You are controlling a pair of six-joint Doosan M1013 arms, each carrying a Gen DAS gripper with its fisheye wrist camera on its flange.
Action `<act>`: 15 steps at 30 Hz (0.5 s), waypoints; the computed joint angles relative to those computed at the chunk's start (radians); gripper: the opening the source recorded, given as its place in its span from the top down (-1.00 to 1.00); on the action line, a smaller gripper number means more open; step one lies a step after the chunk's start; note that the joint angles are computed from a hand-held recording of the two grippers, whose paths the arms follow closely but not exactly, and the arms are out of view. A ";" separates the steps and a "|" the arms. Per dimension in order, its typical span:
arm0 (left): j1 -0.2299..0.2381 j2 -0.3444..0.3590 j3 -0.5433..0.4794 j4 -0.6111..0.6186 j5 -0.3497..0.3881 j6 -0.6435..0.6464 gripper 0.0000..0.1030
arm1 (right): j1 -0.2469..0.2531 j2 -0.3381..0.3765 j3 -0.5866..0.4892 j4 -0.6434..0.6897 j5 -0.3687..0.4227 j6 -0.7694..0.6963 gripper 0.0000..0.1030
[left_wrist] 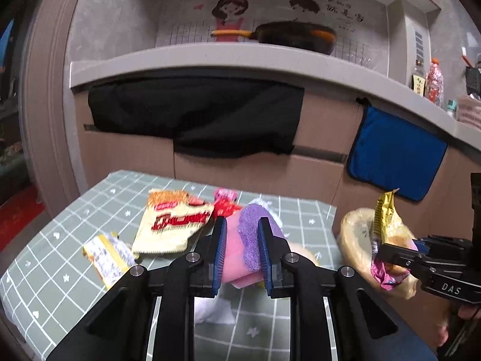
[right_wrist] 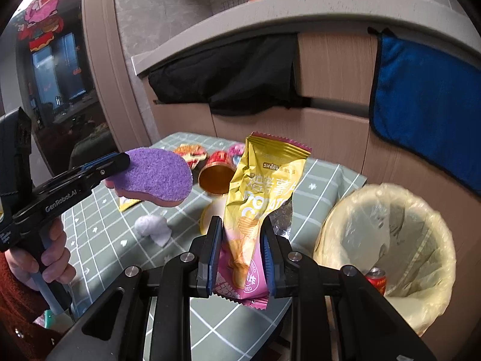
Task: Collect trash
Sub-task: 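Lift the purple sponge and yellow chip bag and carry them over the bin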
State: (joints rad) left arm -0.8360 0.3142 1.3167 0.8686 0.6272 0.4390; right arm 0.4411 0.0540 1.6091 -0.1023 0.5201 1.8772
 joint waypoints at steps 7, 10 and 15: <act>-0.014 0.023 -0.057 0.042 -0.038 -0.003 0.58 | -0.013 -0.008 -0.031 -0.075 -0.016 0.035 0.55; -0.022 0.056 -0.116 -0.002 -0.063 0.065 0.58 | -0.031 -0.024 -0.027 -0.132 -0.021 0.079 0.55; -0.034 0.135 -0.246 -0.197 -0.126 0.265 0.58 | -0.072 -0.068 0.003 -0.268 -0.008 0.212 0.55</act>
